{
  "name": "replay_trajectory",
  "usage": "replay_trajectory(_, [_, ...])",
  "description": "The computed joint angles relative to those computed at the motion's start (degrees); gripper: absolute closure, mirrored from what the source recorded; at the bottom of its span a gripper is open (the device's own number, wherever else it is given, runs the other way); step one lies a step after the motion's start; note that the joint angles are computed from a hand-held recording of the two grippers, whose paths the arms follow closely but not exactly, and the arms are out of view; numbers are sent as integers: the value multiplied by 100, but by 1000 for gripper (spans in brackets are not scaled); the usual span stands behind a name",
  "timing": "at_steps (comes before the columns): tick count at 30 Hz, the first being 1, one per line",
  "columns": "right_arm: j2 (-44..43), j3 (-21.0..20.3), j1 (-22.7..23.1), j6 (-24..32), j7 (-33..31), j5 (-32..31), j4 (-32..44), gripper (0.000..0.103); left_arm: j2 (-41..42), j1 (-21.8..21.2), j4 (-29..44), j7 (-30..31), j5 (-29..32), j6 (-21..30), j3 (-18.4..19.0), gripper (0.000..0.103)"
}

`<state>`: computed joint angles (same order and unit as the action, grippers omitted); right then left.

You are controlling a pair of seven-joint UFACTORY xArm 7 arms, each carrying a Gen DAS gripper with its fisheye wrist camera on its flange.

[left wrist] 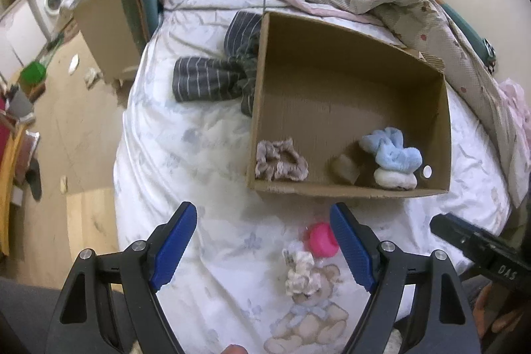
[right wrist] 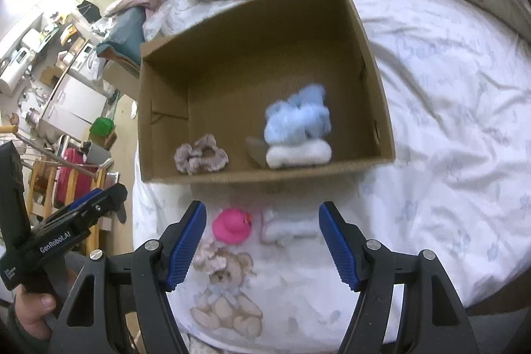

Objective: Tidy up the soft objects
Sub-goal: 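Withdraw both tools from the box, then grasp the white lace flower with the left tool and lift it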

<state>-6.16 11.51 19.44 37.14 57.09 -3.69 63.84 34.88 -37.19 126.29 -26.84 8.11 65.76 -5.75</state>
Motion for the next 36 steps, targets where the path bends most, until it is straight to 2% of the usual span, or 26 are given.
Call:
replay_trajectory(4, [-137, -18, 22, 49, 44, 294, -217, 29, -229, 71, -476, -141, -68, -121, -32, 22])
replay_trajectory(8, [-253, -19, 3, 104, 54, 383, -325, 29, -178, 192, -580, -154, -356, -15, -180, 22])
replay_trajectory(12, [-247, -37, -19, 153, 36, 489, -360, 29, 91, 172, -362, -27, -615, 311, -300, 22])
replay_trajectory(17, [-130, -58, -31, 179, -51, 566, -279, 29, 594, -18, 295, 259, -744, 924, -338, 25])
replay_trajectory(21, [-34, -65, -22, 228, -128, 594, -202, 29, 901, -199, 719, 449, -743, 1249, -275, 39])
replay_trajectory(22, [-15, -67, -19, 241, -145, 603, -187, 29, 949, -244, 784, 480, -722, 1301, -246, 46])
replay_trajectory(23, [2, -70, -14, 243, -168, 621, -176, 29, 976, -282, 816, 508, -695, 1328, -216, 60])
replay_trajectory(24, [19, -72, -11, 250, -180, 628, -161, 29, 1034, -322, 905, 537, -663, 1393, -188, 68])
replay_trajectory(25, [29, -74, -11, 271, -192, 625, -147, 29, 1117, -350, 1032, 582, -645, 1491, -170, 84])
replay_trajectory(26, [40, -76, -11, 280, -197, 621, -137, 29, 1183, -382, 1147, 650, -635, 1605, -163, 93])
replay_trajectory(30, [76, -71, -11, 347, -165, 552, -86, 29, 1089, -377, 1067, 793, -739, 1542, -189, 95])
replay_trajectory(31, [81, -71, -8, 330, -161, 552, -82, 29, 909, -323, 793, 810, -815, 1383, -219, 95])
replay_trajectory(36, [60, -79, -2, 292, -152, 559, -117, 29, 332, -200, 314, 878, -869, 951, -261, 95])
